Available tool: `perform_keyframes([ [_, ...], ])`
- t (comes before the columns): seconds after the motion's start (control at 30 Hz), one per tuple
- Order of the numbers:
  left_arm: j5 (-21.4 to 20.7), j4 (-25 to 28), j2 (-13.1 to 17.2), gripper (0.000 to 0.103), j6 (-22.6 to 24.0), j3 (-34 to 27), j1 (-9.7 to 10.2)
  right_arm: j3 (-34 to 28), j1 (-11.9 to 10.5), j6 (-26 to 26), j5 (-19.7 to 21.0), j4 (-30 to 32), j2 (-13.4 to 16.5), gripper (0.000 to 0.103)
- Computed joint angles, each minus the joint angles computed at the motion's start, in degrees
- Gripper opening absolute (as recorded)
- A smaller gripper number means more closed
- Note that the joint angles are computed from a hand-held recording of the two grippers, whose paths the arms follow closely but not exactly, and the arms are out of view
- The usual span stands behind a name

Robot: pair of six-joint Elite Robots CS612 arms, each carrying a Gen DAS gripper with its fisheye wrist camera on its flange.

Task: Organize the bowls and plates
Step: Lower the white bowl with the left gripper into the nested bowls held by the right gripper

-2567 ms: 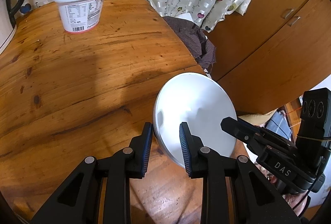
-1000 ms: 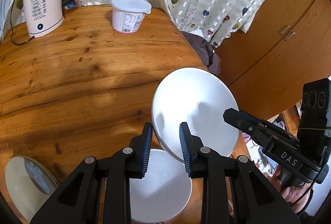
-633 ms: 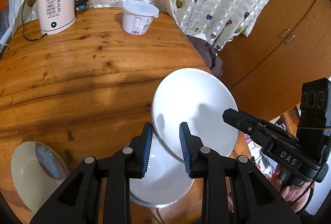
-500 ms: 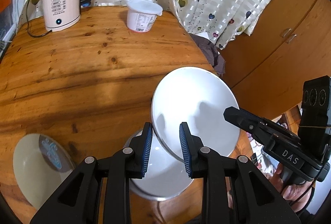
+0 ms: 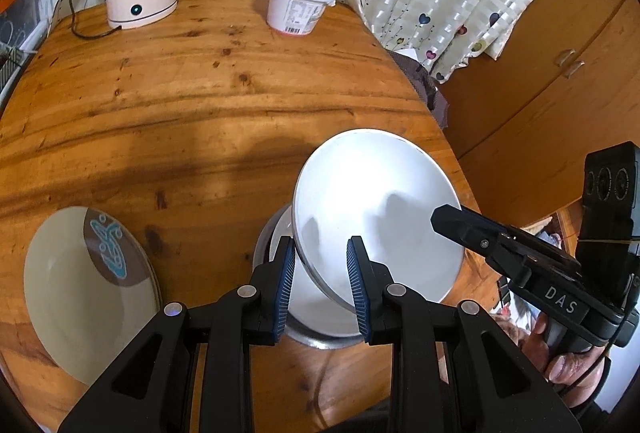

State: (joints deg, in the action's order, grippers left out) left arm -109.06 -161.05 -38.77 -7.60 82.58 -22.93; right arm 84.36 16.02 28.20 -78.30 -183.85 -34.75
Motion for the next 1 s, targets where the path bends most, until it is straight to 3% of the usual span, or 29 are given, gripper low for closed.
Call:
perform_keyframes([
  [1.0, 2.33, 0.87, 0.31, 0.028, -1.29, 1.08, -0.45, -0.96, -0.32, -0.39, 3.13, 3.75, 1.42, 0.017],
])
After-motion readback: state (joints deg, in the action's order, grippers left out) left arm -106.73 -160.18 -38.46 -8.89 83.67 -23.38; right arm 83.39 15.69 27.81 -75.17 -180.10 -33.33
